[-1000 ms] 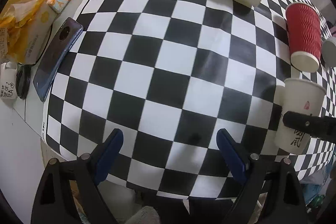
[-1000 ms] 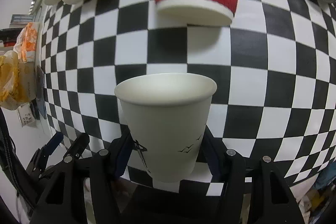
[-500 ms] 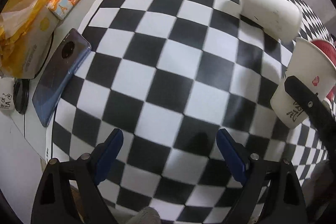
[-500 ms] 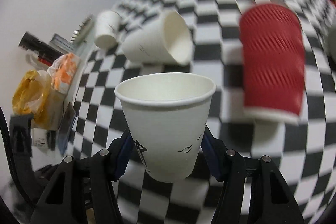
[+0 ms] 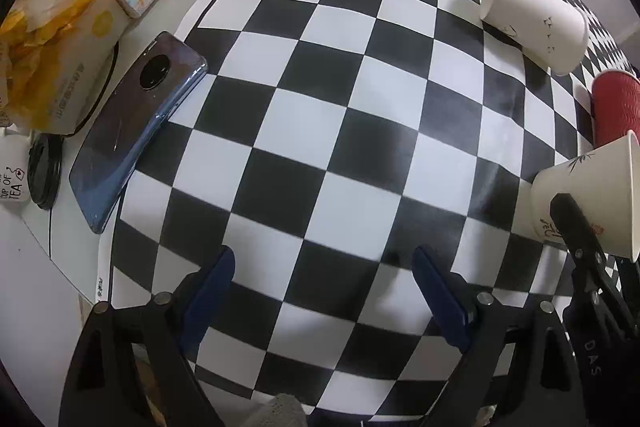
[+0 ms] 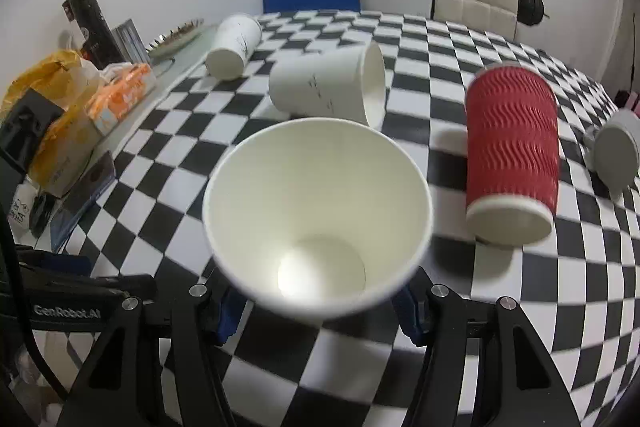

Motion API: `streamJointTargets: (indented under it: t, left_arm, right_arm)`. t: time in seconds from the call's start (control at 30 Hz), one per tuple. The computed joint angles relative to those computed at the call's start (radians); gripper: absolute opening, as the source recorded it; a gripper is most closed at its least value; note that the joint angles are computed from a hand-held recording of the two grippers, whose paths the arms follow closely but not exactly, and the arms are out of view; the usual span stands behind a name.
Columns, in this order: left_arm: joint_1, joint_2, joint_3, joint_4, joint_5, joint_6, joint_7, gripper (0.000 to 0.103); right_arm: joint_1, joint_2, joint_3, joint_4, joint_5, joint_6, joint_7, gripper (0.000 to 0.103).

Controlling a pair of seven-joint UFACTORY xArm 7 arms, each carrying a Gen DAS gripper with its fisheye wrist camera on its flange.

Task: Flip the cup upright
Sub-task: 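Turn the cup opening up with the right tool and set it down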

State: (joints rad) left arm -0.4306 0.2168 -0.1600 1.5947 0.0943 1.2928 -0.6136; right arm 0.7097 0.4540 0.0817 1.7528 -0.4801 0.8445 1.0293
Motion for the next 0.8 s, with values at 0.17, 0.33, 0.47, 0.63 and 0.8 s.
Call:
streamJointTargets:
  t: [0.17, 0.33, 0.47, 0.63, 0.8]
  left_arm:
    - [0.002, -0.07, -0.005, -0.047, 0.011, -0.009, 0.028, 0.091]
    - [0.002, -0.15, -0.02, -0.104, 0.056, -0.021, 0.017, 0.091]
    - [-0.013, -0.21, -0.048, -0.126, 0.115, -0.012, -0.034, 0.091]
    - [-0.066, -0.251, -0.106, -0.078, 0.217, 0.047, -0.106, 0.1]
    - [-0.104, -0.237, -0.133, 0.044, 0.298, 0.092, -0.144, 0.101]
  right_arm:
    - [0.004, -0.001, 0.014, 0.028, 0.032, 0.075, -0.015, 0.068]
    - [0.005, -0.05, 0.027, -0.018, 0.052, 0.098, 0.001, 0.084]
    - [-0.005, -0.098, 0.046, -0.066, 0.076, 0.115, 0.029, 0.087]
    - [0.006, -0.172, 0.068, -0.074, 0.07, 0.265, 0.107, 0.088]
    - [0.017, -0.266, 0.106, -0.036, 0.028, 0.466, 0.199, 0.089]
